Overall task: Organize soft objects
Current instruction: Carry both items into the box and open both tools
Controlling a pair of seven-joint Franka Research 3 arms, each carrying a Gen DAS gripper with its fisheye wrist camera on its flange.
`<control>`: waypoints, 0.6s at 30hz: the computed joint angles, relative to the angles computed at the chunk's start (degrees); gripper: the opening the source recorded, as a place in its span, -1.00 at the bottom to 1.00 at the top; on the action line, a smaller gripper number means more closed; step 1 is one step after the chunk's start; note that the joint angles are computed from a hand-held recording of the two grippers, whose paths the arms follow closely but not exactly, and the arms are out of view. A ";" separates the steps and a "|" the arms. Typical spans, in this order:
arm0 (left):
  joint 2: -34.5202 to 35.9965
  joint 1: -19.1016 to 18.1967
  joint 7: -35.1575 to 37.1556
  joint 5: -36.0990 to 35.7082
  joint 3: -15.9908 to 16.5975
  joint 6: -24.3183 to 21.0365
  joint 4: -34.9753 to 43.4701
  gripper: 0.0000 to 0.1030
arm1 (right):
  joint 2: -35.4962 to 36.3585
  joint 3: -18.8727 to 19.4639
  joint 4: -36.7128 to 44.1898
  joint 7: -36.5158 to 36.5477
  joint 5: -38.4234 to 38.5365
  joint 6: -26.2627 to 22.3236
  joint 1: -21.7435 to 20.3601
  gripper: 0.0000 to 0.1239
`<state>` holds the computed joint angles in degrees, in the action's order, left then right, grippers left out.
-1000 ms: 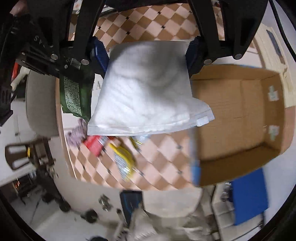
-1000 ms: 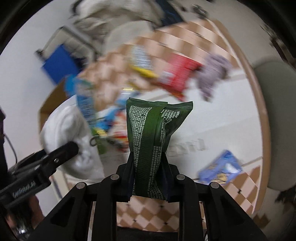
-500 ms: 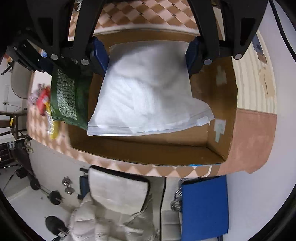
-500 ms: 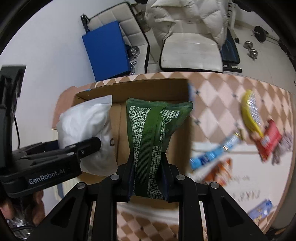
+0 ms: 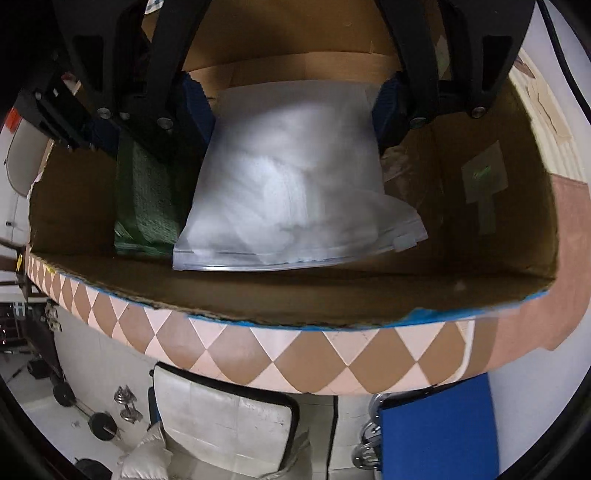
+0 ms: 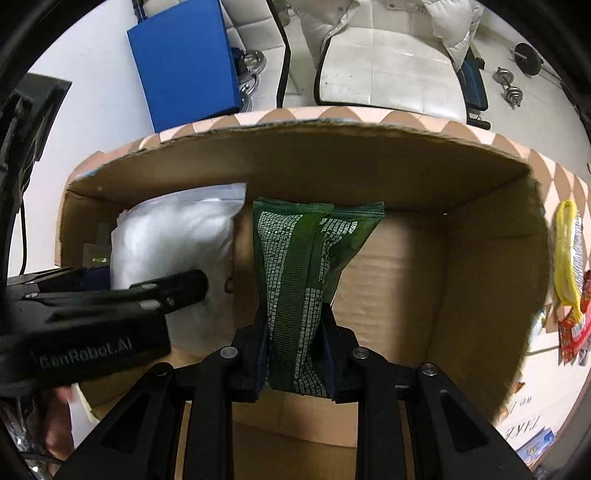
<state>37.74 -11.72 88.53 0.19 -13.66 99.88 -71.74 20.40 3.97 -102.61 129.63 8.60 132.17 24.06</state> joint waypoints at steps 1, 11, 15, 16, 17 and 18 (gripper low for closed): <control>-0.08 0.31 0.20 -0.67 -0.27 -0.37 -0.15 0.50 | 0.11 -0.17 -0.02 0.10 -0.44 0.10 0.09 -0.38; -12.10 0.98 0.64 1.03 0.09 9.54 -14.44 0.96 | -2.33 -0.23 -1.18 3.46 -3.55 -4.08 1.64 0.66; -18.62 1.67 0.15 0.83 0.25 14.92 -22.73 0.96 | -6.48 0.21 -5.29 7.33 -5.30 -3.92 2.57 0.66; -20.14 1.73 -0.26 0.65 0.27 15.88 -24.44 0.96 | -7.56 0.41 -6.25 8.30 -6.00 -3.87 2.79 0.66; -22.62 1.91 -0.49 0.33 0.28 17.00 -27.06 0.96 | -8.39 0.60 -7.06 9.14 -6.53 -3.67 2.89 0.66; -23.54 1.95 -0.72 0.07 0.36 17.93 -28.16 0.96 | -9.65 0.81 -8.28 10.19 -7.02 -3.22 3.00 0.66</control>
